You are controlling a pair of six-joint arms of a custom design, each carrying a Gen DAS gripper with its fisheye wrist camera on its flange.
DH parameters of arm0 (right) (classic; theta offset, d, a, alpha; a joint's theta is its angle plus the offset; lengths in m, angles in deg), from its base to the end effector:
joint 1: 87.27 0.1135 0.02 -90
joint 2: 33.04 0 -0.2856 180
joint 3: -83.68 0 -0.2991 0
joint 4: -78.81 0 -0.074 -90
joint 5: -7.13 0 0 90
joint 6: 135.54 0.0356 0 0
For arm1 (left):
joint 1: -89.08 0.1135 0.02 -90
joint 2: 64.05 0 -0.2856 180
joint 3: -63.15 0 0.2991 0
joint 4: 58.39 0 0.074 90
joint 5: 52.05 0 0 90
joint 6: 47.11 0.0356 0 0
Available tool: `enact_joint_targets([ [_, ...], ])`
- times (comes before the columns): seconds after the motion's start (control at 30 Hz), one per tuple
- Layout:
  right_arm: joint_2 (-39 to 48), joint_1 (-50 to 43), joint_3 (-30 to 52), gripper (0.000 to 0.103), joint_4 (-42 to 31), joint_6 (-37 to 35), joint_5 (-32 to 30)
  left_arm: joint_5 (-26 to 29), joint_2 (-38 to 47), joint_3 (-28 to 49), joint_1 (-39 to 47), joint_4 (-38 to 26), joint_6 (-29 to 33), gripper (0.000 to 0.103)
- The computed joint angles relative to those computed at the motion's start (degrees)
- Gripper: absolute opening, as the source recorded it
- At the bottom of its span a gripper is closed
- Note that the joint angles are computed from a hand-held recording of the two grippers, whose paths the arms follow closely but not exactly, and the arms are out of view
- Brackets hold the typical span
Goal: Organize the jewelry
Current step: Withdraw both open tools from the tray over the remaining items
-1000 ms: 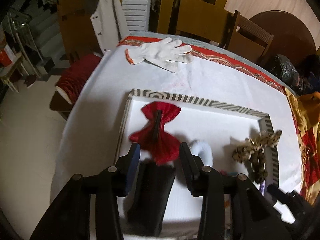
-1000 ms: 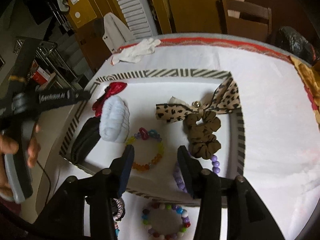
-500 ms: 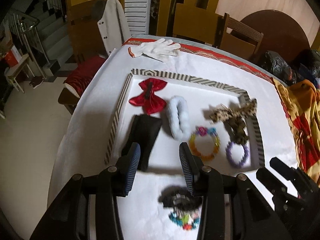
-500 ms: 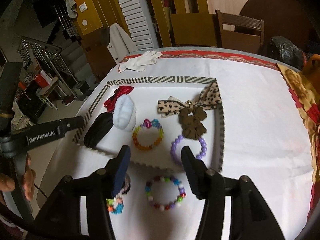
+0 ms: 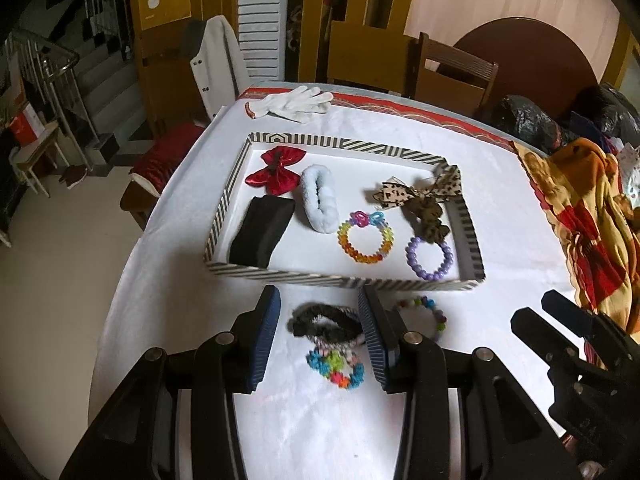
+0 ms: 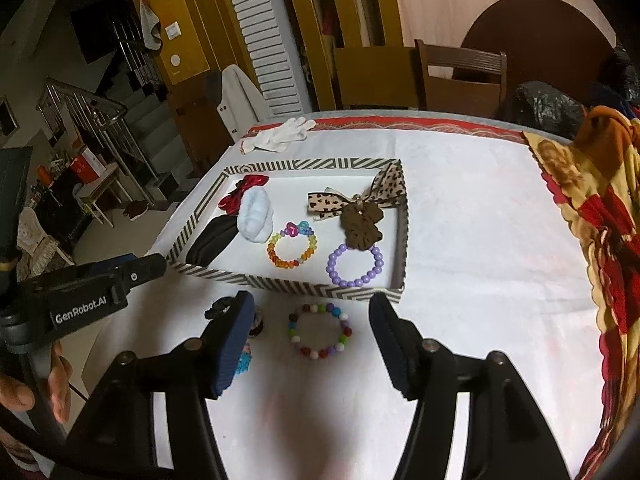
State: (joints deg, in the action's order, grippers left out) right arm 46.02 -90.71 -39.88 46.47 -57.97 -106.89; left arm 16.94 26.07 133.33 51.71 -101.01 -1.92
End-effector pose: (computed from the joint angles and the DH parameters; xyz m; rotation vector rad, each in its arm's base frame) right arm 0.3034 -0.0037 0.1917 -0.3564 2.4323 0.4099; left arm 0.2868 -0.2030 0.2019 -0.2801 2.5326 -0.0527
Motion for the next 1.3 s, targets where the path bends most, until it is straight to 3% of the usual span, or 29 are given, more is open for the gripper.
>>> enact_joint_targets([
  [0.6, -7.76, -4.59, -1.43, 0.068, -5.76, -5.66, -4.02, -6.32, -3.05, 1.53, -7.08, -5.12, -4.73, 0.047],
  [1.13, -6.59, -3.76, -1.01, 0.068, -6.05, -6.0, -3.42, -5.62, -3.26, 0.89, -6.68, -5.47, -5.07, 0.047],
  [1.3, -4.92, -3.94, -0.97, 0.069, -5.54, -6.1, -2.91, -2.72, -4.97, -1.19, -3.9, -4.03, -4.97, 0.047],
])
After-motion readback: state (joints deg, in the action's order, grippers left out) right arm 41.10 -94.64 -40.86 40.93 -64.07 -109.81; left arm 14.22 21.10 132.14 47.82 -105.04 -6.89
